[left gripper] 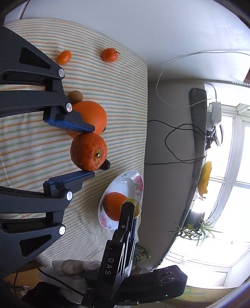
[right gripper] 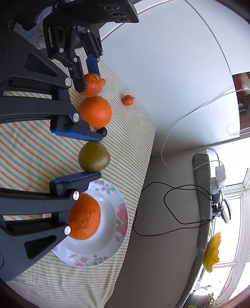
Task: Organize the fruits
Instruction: 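Carry the greenish plum and tangerine toward the plate with both tools, then release the plum with the right tool while the left tool releases the tangerine onto the plate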
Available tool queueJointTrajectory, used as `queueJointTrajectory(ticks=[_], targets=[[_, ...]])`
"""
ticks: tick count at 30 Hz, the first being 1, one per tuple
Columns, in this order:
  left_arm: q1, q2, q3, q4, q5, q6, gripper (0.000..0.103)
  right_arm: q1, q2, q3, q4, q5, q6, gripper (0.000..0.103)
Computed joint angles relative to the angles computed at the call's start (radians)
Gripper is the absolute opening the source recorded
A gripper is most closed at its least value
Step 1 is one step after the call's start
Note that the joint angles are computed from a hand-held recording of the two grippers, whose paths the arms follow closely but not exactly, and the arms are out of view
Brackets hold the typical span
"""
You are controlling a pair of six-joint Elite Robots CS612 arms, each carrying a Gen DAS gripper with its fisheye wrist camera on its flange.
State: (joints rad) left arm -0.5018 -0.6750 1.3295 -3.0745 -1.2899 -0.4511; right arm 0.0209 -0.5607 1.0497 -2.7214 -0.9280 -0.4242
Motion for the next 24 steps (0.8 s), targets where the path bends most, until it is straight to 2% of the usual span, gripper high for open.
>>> queueJointTrajectory(ticks=[12, 24], targets=[[0.015, 0.075, -0.158, 0.04, -0.066, 0.063, 0.038, -0.028, 0.033, -0.069, -0.02, -0.041, 0.071, 0.033], [0.024, 0.179, -0.373, 0.155, -0.155, 0.092, 0.038, -0.051, 0.109, -0.198, 0.045, -0.084, 0.112, 0.033]])
